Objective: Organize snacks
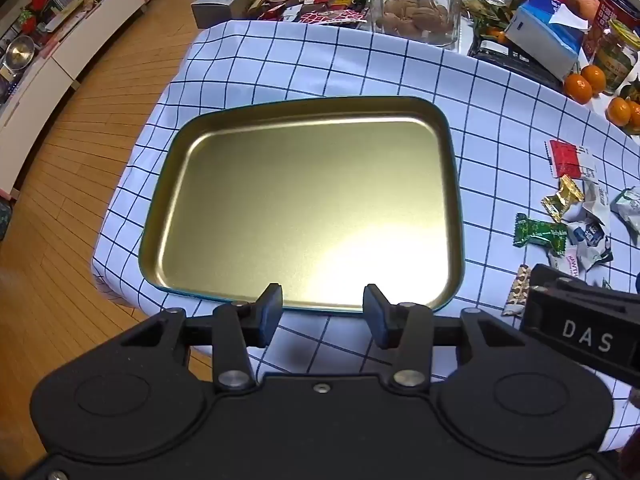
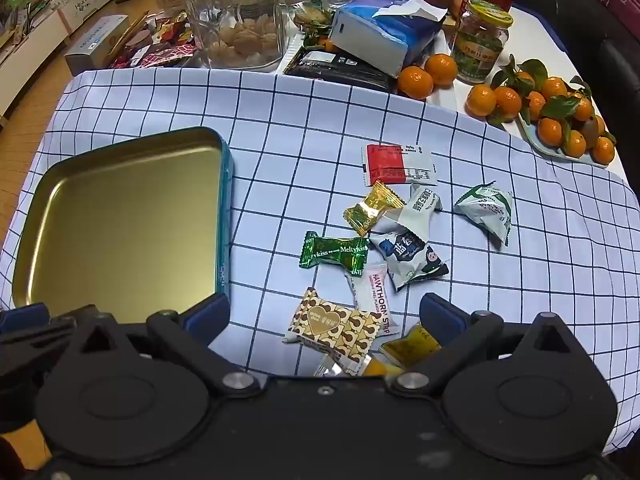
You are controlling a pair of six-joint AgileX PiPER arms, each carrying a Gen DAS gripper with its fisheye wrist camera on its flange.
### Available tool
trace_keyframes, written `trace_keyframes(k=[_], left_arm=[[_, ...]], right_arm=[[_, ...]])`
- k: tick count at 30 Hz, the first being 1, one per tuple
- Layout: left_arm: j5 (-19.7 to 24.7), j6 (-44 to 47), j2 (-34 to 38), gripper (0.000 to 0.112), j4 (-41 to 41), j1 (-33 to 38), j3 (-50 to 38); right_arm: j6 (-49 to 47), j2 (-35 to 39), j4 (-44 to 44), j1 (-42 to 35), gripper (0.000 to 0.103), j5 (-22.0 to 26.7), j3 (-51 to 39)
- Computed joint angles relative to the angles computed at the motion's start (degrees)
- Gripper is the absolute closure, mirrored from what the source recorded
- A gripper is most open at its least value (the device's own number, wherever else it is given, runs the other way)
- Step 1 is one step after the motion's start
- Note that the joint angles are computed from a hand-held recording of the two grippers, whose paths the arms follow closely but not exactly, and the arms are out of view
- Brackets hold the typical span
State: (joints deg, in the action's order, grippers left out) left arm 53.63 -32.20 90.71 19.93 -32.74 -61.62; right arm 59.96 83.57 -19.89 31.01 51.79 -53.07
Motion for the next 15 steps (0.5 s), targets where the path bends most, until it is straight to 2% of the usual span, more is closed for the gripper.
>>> trace_keyframes(k=[4,15], left_arm=[[-1.8,-0.3,-1.5,0.059,0.7,-0.3,1.8],[-1.2,0.4,-1.5,0.059,0.0,-0.1,1.0]], right_arm=[[0.0,0.2,0.0,0.1,0.0,-0.1,0.0],[0.4,0.4,-0.5,0.4,0.0,0.0,0.0]])
